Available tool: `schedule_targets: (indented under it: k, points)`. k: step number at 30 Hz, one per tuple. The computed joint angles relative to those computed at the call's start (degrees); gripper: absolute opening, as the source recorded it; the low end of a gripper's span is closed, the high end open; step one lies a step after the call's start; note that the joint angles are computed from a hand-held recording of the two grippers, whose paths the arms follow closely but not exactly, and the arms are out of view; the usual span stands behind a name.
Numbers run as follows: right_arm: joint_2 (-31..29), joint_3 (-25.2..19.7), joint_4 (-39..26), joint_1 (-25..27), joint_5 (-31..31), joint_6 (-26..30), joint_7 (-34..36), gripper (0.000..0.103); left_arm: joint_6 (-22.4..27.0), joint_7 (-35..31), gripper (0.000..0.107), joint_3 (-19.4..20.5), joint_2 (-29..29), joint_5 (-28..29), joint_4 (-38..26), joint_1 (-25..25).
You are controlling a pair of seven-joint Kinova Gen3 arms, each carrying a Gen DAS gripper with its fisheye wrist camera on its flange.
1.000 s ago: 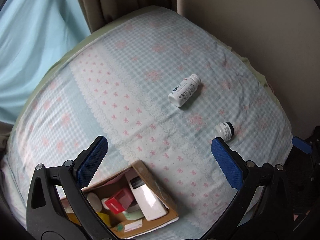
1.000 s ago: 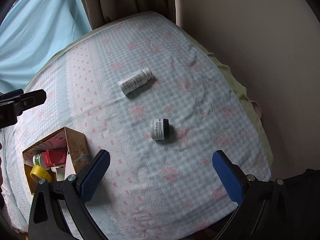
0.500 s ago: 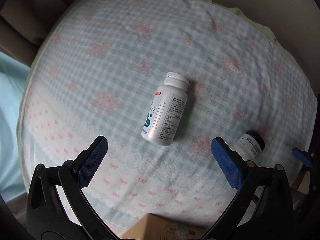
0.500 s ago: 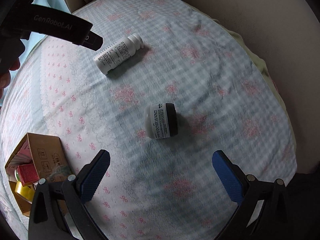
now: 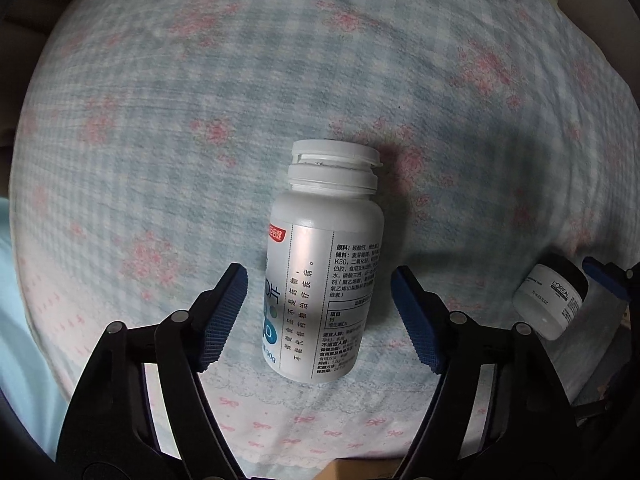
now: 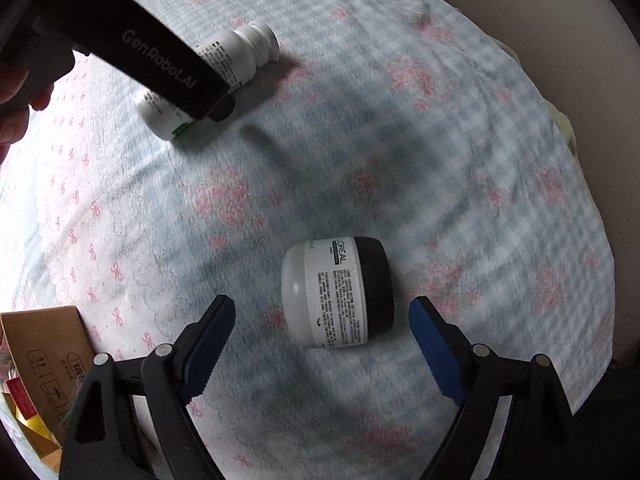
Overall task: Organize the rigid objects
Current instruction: 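Grasp the white pill bottle with the left gripper while the right grasps the black-lidded jar, then carry the pill bottle and black-lidded jar with both grippers over the cardboard box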
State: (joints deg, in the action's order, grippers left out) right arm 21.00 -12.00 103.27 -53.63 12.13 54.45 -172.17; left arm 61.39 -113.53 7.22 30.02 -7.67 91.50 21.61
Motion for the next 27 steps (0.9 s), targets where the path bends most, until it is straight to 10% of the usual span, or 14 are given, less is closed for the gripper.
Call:
schedule_targets:
  k: [11,27]
  points:
    - [1.0,1.1,2.6,1.7,-0.8,-5.0,0.8,0.052,1.6,2.3,0.048,0.0,3.4,-2.3,-3.3,3.9]
    - [-5.6,0.3,9.7,5.8,-3.7,-12.6,3.1,0.049,-0.3,7.1,0.047,0.7,-0.9,4.4,-0.7,0.8]
